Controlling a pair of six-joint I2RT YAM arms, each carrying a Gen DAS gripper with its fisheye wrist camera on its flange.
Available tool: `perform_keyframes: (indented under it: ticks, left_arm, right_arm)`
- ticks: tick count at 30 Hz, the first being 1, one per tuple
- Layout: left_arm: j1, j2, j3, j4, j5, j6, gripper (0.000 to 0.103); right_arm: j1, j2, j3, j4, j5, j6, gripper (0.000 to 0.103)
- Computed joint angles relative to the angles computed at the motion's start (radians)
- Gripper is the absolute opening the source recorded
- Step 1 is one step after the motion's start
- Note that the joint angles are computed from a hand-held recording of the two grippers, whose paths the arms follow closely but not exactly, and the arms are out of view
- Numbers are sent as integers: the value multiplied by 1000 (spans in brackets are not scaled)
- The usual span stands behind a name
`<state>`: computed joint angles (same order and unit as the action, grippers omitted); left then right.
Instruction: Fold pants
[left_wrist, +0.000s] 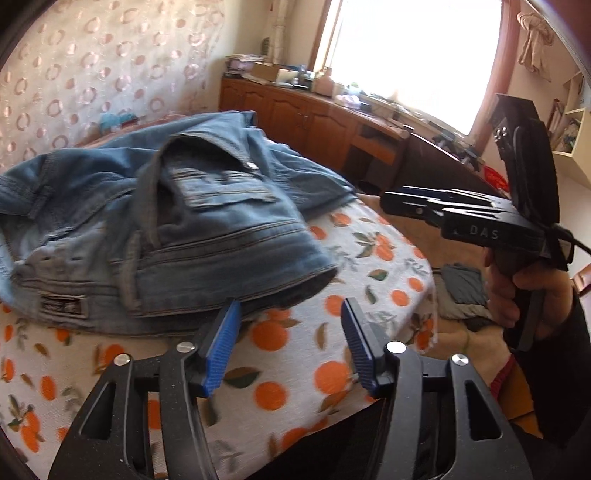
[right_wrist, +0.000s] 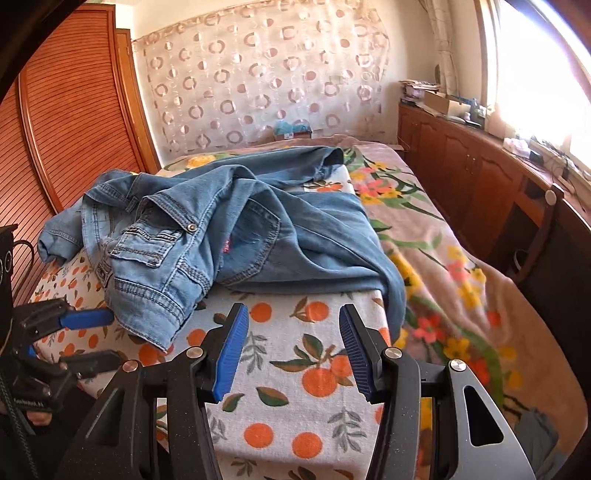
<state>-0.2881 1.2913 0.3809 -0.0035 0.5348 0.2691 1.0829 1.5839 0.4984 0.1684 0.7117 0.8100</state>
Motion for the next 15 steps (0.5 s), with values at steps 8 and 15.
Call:
perform_keyframes:
  ticks: [8,15]
  left_arm:
    - [-58,117,39,46,15,-69,47]
    - [-138,165,65,146,-94,-175,47]
  right_arm:
    - [-10,3,-33,30,-16,14,53]
    - [-36,36,-34,76,-51,-3,53]
